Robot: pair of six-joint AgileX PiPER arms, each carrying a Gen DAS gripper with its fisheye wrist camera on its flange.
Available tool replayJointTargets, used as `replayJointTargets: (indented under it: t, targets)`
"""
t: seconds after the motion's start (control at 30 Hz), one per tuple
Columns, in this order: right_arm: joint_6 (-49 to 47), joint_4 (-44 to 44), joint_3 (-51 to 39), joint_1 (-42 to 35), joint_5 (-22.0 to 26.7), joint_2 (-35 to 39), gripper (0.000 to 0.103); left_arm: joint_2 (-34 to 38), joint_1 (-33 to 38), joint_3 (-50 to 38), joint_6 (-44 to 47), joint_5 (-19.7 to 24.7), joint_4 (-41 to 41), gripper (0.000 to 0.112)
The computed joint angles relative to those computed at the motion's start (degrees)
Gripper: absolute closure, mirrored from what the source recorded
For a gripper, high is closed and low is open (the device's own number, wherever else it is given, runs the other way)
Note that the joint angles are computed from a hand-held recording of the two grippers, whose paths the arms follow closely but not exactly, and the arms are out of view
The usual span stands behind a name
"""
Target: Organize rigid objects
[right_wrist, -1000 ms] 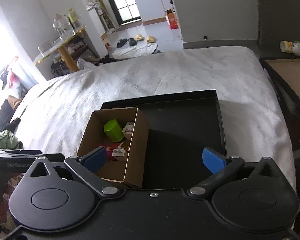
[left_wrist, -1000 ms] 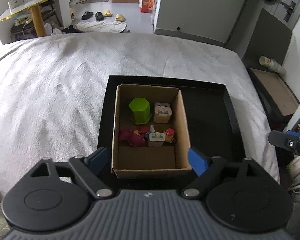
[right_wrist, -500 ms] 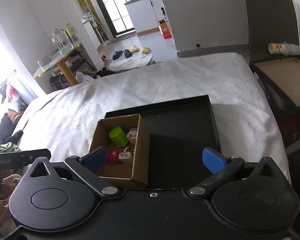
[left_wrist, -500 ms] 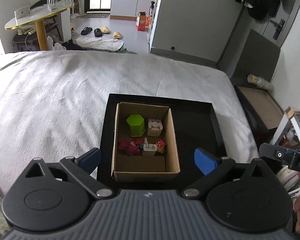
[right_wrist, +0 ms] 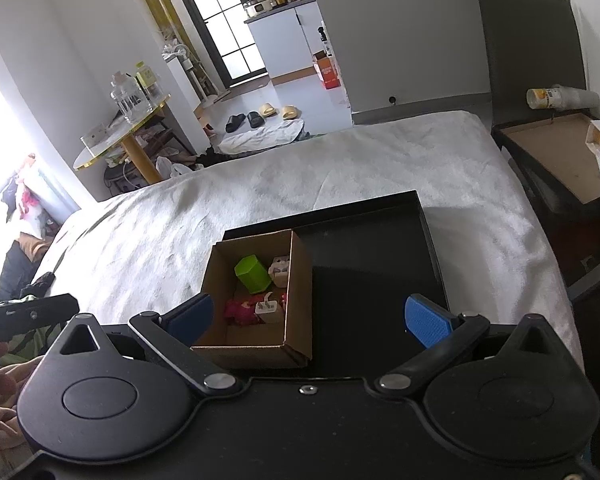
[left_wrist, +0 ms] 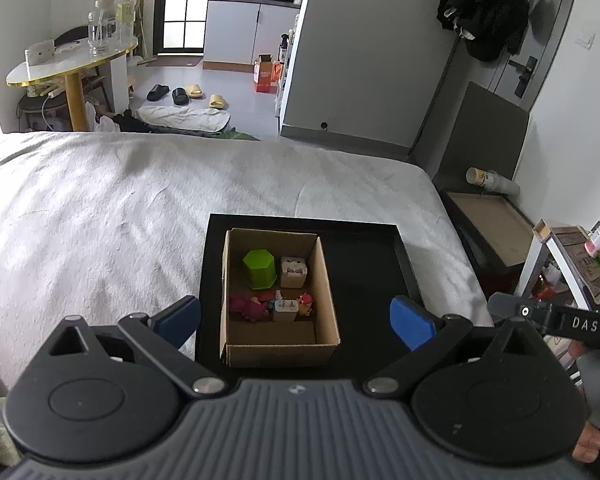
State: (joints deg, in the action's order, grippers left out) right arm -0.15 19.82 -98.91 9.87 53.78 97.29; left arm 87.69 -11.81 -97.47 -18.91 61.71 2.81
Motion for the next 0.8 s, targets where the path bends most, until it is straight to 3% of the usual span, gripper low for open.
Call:
replayJointTargets:
  t: [0.33,0.8]
  targets:
    - [5.85,-8.54,-0.55,4.27,2.41,-4.0,0.0,-6.43,-0.98,5.03,-2.5,-1.68,3.76,0.011]
    - [16.04,-21.19,6.51,10.5,2.02,-9.87,0.0,-13.42,-4.31,12.64,-6.48,-2.8,8.84,0.011]
